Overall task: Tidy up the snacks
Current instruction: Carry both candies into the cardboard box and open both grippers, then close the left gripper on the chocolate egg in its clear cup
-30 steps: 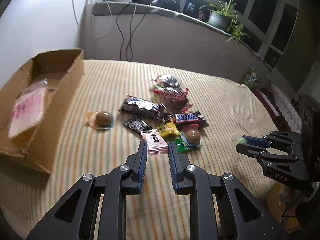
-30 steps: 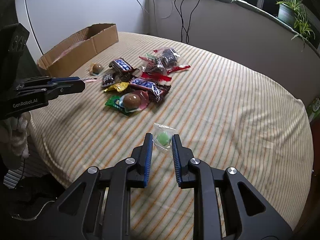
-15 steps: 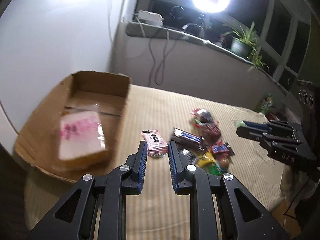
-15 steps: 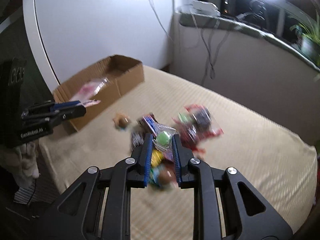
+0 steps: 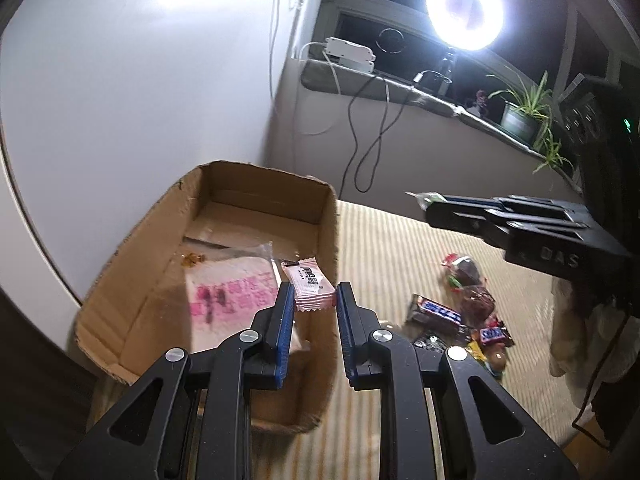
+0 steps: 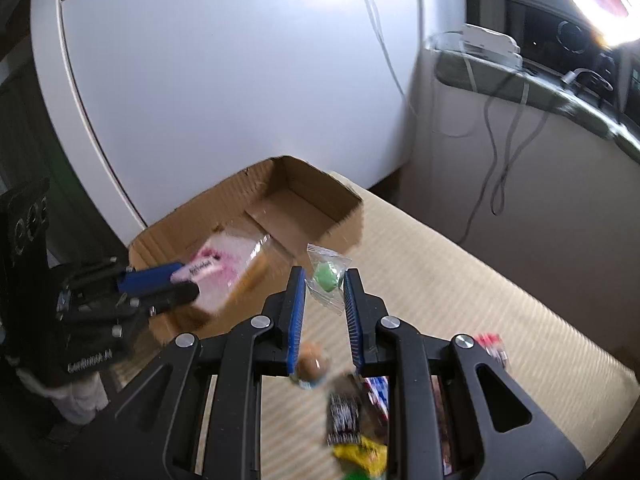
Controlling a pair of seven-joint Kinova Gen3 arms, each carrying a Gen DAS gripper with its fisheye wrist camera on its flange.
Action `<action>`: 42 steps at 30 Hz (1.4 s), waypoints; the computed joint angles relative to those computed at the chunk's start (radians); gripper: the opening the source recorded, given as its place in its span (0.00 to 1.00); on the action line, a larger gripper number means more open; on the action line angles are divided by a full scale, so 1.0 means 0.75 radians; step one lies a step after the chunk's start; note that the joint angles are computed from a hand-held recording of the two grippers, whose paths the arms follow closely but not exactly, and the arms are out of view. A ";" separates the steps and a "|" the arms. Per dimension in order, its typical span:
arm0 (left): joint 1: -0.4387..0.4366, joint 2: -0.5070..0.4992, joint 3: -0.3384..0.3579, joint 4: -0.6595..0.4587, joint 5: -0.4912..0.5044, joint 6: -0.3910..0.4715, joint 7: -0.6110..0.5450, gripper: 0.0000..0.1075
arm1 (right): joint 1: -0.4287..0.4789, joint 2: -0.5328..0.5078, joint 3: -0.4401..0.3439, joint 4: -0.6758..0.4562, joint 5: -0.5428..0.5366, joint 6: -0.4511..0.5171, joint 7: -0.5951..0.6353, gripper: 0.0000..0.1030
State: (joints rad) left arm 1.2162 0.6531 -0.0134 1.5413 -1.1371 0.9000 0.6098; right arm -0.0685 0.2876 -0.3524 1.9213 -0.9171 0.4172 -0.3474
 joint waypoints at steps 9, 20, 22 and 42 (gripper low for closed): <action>-0.046 -0.003 -0.006 0.031 0.001 -0.040 0.000 0.18 | -0.187 0.174 0.043 -0.209 0.299 -0.013 -0.306 0.20; -0.072 -0.002 -0.020 0.041 0.024 -0.081 -0.018 0.19 | -0.220 0.321 -0.013 -0.368 0.563 0.046 -0.532 0.20; -0.076 0.000 -0.019 0.035 0.033 -0.080 -0.031 0.20 | -0.219 0.326 -0.025 -0.370 0.586 0.035 -0.548 0.22; -0.027 0.003 -0.009 -0.018 0.019 -0.012 -0.034 0.37 | -0.028 0.180 -0.159 -0.220 0.570 -0.054 -0.496 0.71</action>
State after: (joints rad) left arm 1.1962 0.6555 -0.0199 1.5281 -1.1230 0.8910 0.5842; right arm -0.0894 0.4226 -0.4719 1.7563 -0.4893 0.3769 -0.7192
